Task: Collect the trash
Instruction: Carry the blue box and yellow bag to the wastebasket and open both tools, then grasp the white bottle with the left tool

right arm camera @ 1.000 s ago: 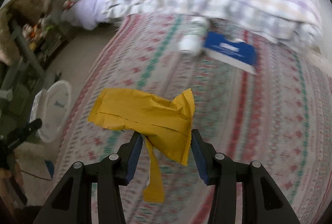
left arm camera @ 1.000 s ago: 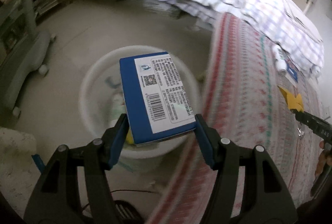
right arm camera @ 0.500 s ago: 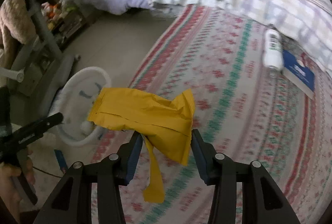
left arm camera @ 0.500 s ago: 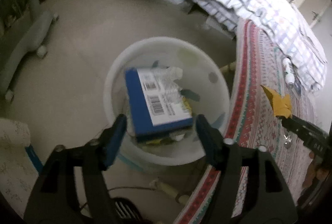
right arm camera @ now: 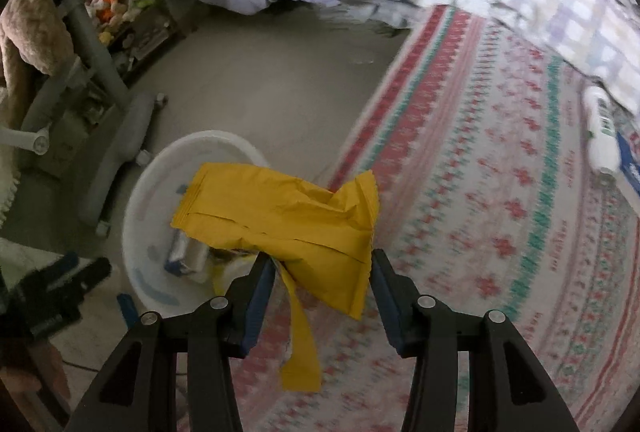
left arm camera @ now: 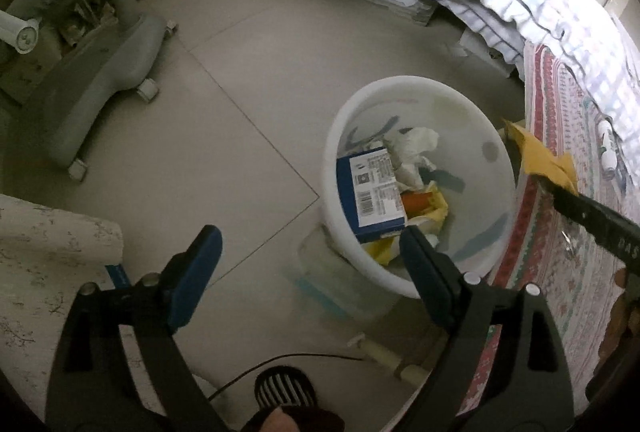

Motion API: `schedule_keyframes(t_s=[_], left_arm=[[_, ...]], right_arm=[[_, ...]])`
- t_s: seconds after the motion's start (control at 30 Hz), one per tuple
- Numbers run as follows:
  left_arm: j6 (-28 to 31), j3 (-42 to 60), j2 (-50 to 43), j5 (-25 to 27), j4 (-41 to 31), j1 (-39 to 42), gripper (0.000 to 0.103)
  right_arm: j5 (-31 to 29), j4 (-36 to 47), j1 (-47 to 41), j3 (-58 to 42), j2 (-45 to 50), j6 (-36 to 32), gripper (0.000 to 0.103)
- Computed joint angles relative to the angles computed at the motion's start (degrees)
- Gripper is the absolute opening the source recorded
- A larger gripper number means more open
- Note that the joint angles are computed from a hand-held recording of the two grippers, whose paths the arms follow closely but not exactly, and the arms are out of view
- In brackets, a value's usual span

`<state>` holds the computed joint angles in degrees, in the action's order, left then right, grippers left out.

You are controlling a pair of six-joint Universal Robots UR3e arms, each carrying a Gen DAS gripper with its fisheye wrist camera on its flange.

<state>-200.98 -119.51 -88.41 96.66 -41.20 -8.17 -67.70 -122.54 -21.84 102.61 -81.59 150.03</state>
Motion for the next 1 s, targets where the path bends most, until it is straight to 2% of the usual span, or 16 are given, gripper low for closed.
schedule_keyframes(t_s=[0.13,0.2,0.27,0.3,0.33,0.7,1.0], left_arm=[[0.48,0.14,0.61,-0.91,-0.59,0.92,0.09],[0.54,-0.01,0.91,-1.09,-0.57,1.13,0.09],[0.18,0.29,0.64,-1.24,-0.71,1.07,0.09],[0.19,0.28,0.73,-1.43,-0.79,1.19,0.09],[0.2,0.25,0.82,-1.53,-0.75,1.23,0.09],[-1.46,4.46,-2.1,-0.22,-1.54,-2.98,0.09],[-2.95,11.02,-7.1,2.38,-3.18,-8.79,0.09]], right_arm=[[-0.17,-1.19,3.72,-2.14,1.31,2.58,0.051],[0.72,-1.01,4.68,-3.25,1.92,3.44,0.055],[2.77,-0.26,4.96,-4.15,2.47,3.43,0.066],[3.63,0.05,4.89,-4.42,2.55,3.35,0.078],[4.53,0.06,4.72,-4.33,2.41,3.37,0.082],[4.42,4.53,-3.38,-1.21,-2.2,-2.89,0.083],[1.58,4.73,-15.73,1.63,-5.36,-13.18,0.083]])
